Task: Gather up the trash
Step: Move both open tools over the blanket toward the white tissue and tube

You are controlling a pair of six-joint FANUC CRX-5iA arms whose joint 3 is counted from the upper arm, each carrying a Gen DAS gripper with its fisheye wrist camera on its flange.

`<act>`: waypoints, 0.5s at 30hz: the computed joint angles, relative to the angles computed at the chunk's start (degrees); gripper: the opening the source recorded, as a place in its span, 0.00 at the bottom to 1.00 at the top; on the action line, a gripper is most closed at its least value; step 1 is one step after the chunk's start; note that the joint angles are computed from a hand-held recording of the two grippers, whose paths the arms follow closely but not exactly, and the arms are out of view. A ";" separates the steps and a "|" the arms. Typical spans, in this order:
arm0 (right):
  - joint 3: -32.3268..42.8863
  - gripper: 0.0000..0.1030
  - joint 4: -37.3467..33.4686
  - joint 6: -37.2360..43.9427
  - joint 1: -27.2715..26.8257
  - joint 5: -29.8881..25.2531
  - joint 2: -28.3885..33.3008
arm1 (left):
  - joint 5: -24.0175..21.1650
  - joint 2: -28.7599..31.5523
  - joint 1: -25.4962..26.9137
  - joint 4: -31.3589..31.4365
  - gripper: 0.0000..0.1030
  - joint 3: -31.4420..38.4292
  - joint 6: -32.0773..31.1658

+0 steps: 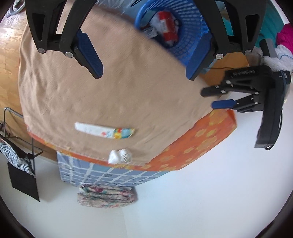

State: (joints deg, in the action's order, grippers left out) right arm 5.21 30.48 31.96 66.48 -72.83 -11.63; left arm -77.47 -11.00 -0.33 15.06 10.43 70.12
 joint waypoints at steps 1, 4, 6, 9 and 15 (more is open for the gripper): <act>0.16 0.91 -0.62 0.22 -1.28 0.70 -0.06 | 0.19 1.60 -0.01 0.21 0.52 1.47 0.58; 0.74 0.91 -2.87 1.62 -5.89 2.74 0.05 | 0.89 5.78 -0.54 -0.34 0.52 5.47 2.42; 1.40 0.91 -4.24 2.70 -8.37 3.29 0.38 | 1.18 8.24 -0.88 -0.73 0.52 7.84 3.25; 2.12 0.91 -7.15 4.10 -12.57 5.15 0.76 | 1.39 12.20 -0.97 -0.45 0.52 11.58 4.49; 3.30 0.90 -12.43 5.43 -18.98 7.13 1.96 | 0.56 18.85 -1.00 1.65 0.52 17.78 6.71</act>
